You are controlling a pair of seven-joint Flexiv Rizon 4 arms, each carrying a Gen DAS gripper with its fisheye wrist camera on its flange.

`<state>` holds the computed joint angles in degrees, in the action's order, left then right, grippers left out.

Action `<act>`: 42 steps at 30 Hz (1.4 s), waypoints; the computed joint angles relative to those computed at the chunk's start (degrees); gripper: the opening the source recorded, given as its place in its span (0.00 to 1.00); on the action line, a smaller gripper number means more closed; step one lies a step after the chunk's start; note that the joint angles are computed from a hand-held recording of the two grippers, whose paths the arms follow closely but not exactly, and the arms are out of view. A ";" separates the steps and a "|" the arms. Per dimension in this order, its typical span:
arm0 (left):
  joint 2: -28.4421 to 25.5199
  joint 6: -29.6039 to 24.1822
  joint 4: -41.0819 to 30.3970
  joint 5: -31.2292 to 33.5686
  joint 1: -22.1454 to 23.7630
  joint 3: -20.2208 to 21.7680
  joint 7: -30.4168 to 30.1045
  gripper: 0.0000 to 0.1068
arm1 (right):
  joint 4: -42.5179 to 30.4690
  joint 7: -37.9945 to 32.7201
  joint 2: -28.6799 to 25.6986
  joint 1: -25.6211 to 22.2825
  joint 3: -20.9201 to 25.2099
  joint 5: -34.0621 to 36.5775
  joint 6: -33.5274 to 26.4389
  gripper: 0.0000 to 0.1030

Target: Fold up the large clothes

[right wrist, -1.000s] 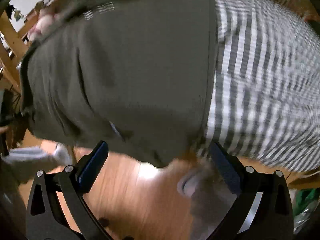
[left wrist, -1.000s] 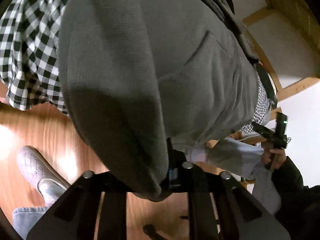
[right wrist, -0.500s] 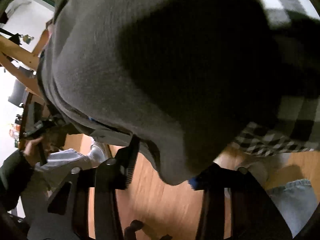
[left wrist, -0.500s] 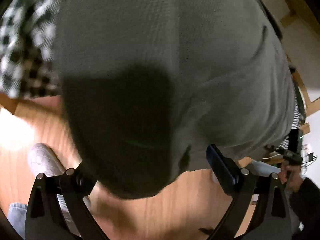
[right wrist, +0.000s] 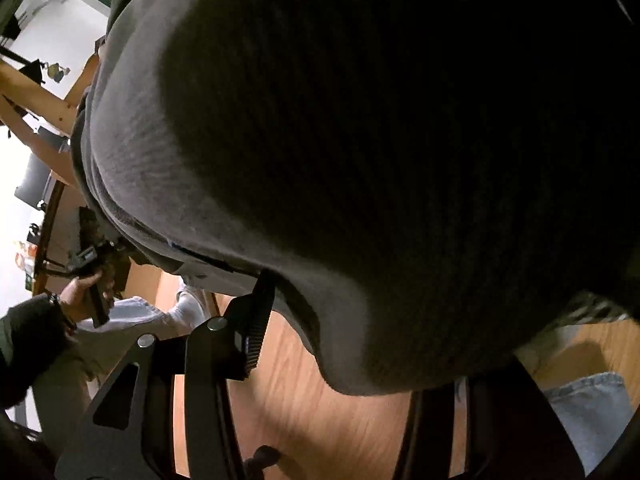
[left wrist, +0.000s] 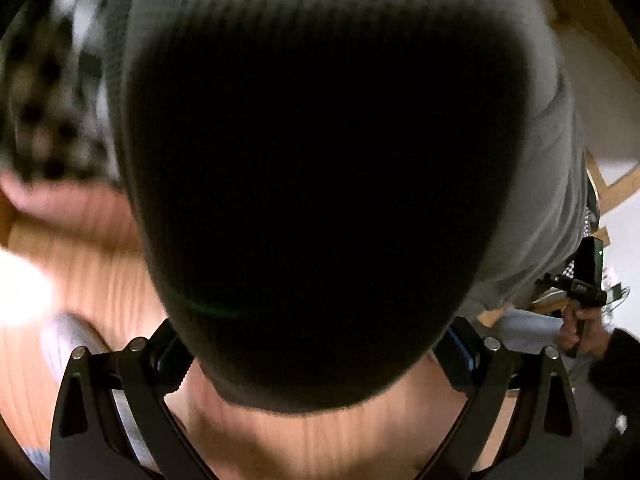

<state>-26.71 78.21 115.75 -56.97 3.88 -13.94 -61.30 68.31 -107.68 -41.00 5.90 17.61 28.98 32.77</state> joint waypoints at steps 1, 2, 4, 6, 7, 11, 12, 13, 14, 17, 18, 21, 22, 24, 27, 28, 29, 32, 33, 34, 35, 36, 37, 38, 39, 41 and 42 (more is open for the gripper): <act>0.29 -1.60 0.06 0.81 -0.28 0.73 -1.86 0.76 | -0.39 0.75 0.02 0.09 -0.20 -0.48 -1.33 0.43; 0.89 -3.55 0.34 0.91 -0.25 0.93 -3.15 0.65 | -0.69 1.29 0.07 0.17 -0.38 -0.91 -2.53 0.35; 2.07 -5.55 0.58 0.90 -0.64 1.28 -4.03 0.21 | -1.86 1.81 0.12 -0.18 -0.18 -1.10 -6.13 0.20; 3.33 -8.15 -0.17 1.54 -1.38 1.82 -3.92 0.11 | -3.68 0.11 -0.12 -1.32 1.09 0.82 -9.19 0.13; 3.99 -9.28 -0.42 2.34 -1.79 2.43 -3.98 0.11 | -4.79 -0.68 -0.09 -1.77 1.67 1.86 -11.13 0.13; 7.01 -11.48 -0.37 -4.35 -2.72 1.65 0.06 0.10 | -5.80 -2.79 1.42 -2.58 2.00 5.22 -14.82 0.12; 8.40 -11.71 0.24 -7.48 -3.01 1.47 1.99 0.10 | -5.46 -3.08 2.21 -3.08 1.88 6.11 -15.70 0.12; 9.43 -11.92 0.51 -10.23 -3.34 1.55 3.64 0.10 | -6.99 -3.62 1.73 -4.75 2.01 8.06 -17.26 0.12; 10.54 -11.75 0.91 -14.26 -3.58 1.50 6.53 0.10 | -7.38 -3.82 1.98 -5.85 2.54 10.50 -17.96 0.12; 14.40 -11.64 2.17 -23.13 -5.16 2.76 12.23 0.10 | -7.99 -5.95 3.44 -10.42 3.95 18.59 -20.27 0.12; 15.62 -12.02 3.08 -25.92 -5.50 3.63 14.60 0.09 | -8.22 -6.31 3.62 -10.97 3.86 20.39 -20.32 0.12; 16.47 -13.15 3.85 -24.75 -6.36 6.89 13.50 0.09 | -9.40 -4.30 3.51 -11.78 2.62 23.11 -20.73 0.12; 16.28 -13.68 3.61 -22.67 -6.68 7.96 11.98 0.09 | -10.12 -4.02 3.16 -12.66 2.71 24.59 -21.40 0.12; 17.74 -14.78 4.99 -24.20 -7.47 9.43 14.34 0.09 | -10.09 -4.08 3.13 -14.18 3.88 26.33 -21.63 0.12; 17.99 -14.77 4.55 -24.36 -8.67 10.24 15.40 0.09 | -11.98 -1.09 3.16 -14.55 3.32 30.13 -22.20 0.12; 17.86 -14.77 4.10 -23.67 -8.70 10.55 15.46 0.09 | -12.47 0.11 3.03 -14.37 3.50 31.28 -21.58 0.12; 17.83 -14.70 3.85 -23.36 -8.68 10.78 15.59 0.09 | -13.07 0.58 2.75 -14.57 3.46 31.87 -21.61 0.12; 18.17 -14.63 2.86 -21.95 -8.24 11.40 15.22 0.09 | -16.54 3.29 1.63 -13.52 3.92 33.34 -20.64 0.12; 18.13 -14.58 2.42 -21.34 -8.09 11.48 15.22 0.09 | -17.63 3.14 1.13 -13.67 4.27 33.95 -20.60 0.12; 17.99 -14.31 1.85 -20.73 -8.07 11.40 15.01 0.09 | -18.01 3.24 1.08 -13.62 4.68 34.51 -20.14 0.12; 18.04 -14.29 1.30 -19.91 -7.85 11.50 14.83 0.09 | -18.95 3.32 0.59 -13.87 5.11 35.34 -20.05 0.12; 17.90 -14.28 0.63 -19.49 -7.62 11.50 14.65 0.09 | -20.08 3.38 -0.06 -13.80 5.45 35.98 -19.78 0.12; 18.27 -14.55 0.70 -19.79 -7.24 11.68 15.41 0.09 | -21.33 3.23 -0.61 -13.75 5.76 36.56 -19.29 0.12; 17.70 -13.45 -0.91 -18.83 -7.42 11.32 14.41 0.09 | -22.58 3.25 -1.20 -13.77 6.07 37.03 -19.01 0.12; 17.47 -12.91 -1.70 -18.95 -7.32 11.14 14.64 0.09 | -24.25 3.29 -2.02 -13.72 6.46 37.68 -18.59 0.12; 16.63 -12.38 -4.31 -19.87 -7.05 10.55 14.94 0.09 | -27.39 3.82 -3.45 -13.14 6.83 37.84 -17.92 0.12; 16.30 -12.37 -5.14 -19.78 -6.84 10.46 15.05 0.09 | -29.49 4.36 -4.49 -12.67 7.06 37.89 -17.64 0.12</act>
<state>-10.40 65.84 110.61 -76.74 -2.95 -3.48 -46.24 38.82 -103.32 -45.49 -6.77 24.66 66.87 15.13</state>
